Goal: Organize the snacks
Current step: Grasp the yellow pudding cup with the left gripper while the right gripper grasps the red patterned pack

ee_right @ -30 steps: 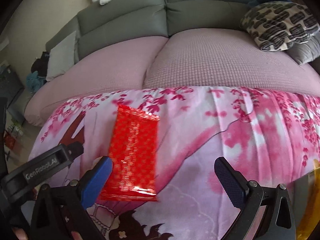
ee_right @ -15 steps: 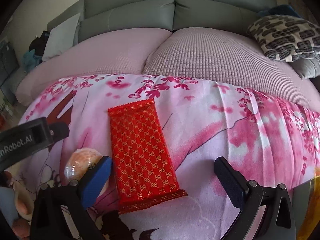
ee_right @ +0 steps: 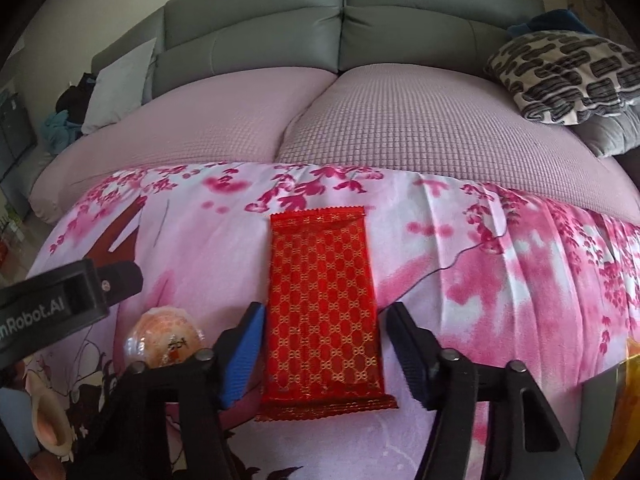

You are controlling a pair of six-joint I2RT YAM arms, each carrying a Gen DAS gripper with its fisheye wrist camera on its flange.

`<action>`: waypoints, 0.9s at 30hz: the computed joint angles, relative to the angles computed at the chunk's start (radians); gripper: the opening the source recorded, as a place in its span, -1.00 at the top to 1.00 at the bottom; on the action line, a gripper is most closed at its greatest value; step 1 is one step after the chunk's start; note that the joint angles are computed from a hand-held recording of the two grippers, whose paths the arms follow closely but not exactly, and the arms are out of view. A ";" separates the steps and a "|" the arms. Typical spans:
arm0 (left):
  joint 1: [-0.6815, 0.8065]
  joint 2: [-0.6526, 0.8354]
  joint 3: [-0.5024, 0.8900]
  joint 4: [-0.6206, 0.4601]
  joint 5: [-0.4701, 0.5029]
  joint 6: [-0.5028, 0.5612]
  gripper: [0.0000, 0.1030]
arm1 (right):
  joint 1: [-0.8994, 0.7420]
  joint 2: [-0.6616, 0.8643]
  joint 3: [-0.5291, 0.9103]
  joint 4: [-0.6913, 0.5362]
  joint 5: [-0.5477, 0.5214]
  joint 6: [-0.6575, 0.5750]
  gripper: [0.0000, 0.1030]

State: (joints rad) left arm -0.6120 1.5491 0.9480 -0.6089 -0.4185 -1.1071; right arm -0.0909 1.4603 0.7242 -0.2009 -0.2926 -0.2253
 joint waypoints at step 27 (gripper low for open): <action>-0.073 0.109 0.092 0.048 0.049 0.126 -0.45 | -0.145 0.015 0.064 -0.083 0.108 0.091 -0.11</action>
